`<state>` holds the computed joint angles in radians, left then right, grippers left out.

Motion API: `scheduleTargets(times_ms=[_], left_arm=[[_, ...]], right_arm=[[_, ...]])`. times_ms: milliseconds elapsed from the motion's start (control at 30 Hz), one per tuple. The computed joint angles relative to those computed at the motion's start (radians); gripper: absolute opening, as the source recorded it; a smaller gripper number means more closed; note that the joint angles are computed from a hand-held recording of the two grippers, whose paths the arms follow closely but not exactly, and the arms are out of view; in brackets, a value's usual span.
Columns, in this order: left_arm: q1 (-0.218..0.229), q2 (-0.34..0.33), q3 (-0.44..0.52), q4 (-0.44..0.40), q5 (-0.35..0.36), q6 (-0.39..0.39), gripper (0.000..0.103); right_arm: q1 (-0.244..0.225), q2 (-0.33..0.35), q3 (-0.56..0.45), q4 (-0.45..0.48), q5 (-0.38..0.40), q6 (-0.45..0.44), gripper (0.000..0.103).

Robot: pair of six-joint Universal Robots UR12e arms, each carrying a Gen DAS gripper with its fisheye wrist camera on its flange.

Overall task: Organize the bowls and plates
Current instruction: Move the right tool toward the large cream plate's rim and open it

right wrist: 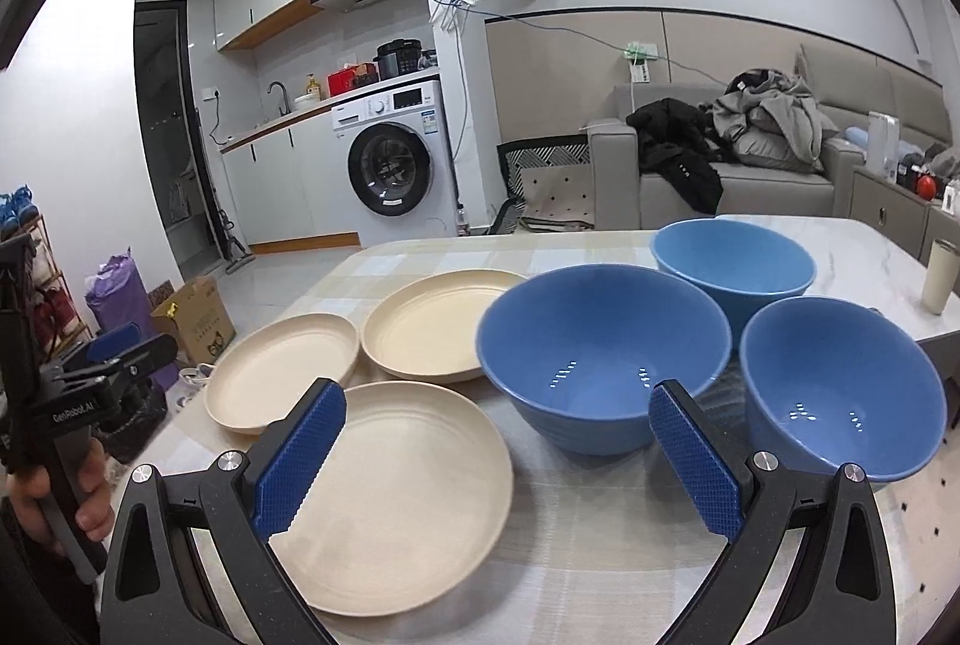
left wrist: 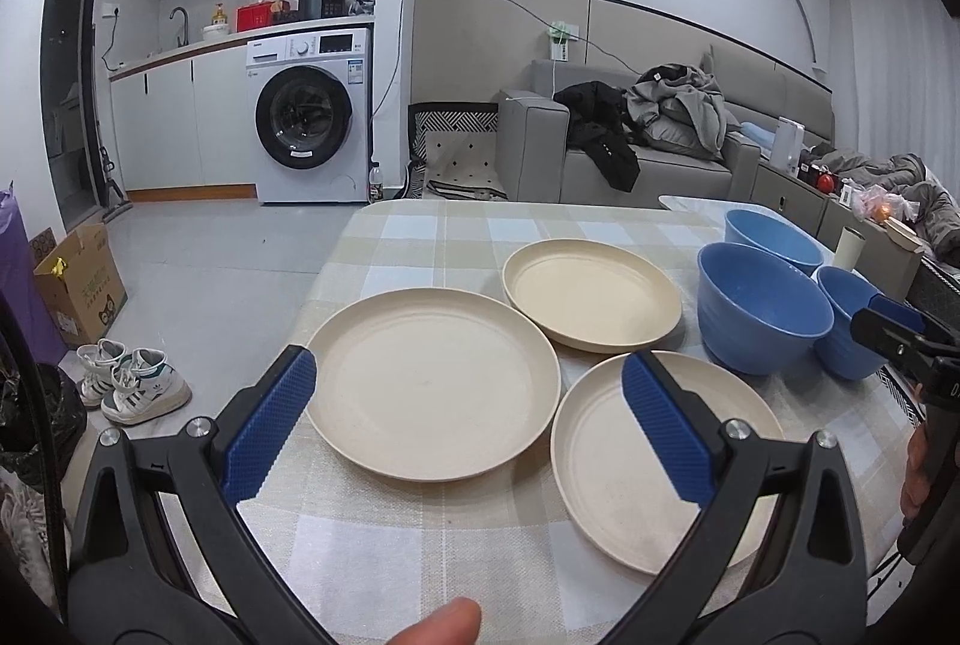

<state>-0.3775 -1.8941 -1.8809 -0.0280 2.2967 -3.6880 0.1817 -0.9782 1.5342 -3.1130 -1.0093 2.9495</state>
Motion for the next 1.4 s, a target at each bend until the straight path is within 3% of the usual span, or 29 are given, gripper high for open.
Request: scheduleTargets(times_ms=[367,767,1033,1133,1400], left_arm=[[0.034,0.032,0.003,-0.070,-0.048,-0.025,0.102],[0.081,0.040,0.020,-0.149,-0.104,-0.036,0.102],[0.122,0.058,-0.008,-0.180,-0.176,-0.103,0.101],[0.141,0.064,-0.015,-0.211,-0.208,-0.126,0.095],[0.167,0.055,-0.019,-0.242,-0.229,-0.109,0.089]], right_arm=[[0.054,-0.012,-0.038,0.063,-0.055,-0.056,0.103],[0.108,0.025,-0.111,0.157,-0.098,-0.085,0.103],[0.137,0.066,-0.179,0.252,-0.106,-0.098,0.103],[0.142,0.079,-0.198,0.272,-0.104,-0.103,0.103],[0.157,0.109,-0.245,0.344,-0.111,-0.132,0.091]])
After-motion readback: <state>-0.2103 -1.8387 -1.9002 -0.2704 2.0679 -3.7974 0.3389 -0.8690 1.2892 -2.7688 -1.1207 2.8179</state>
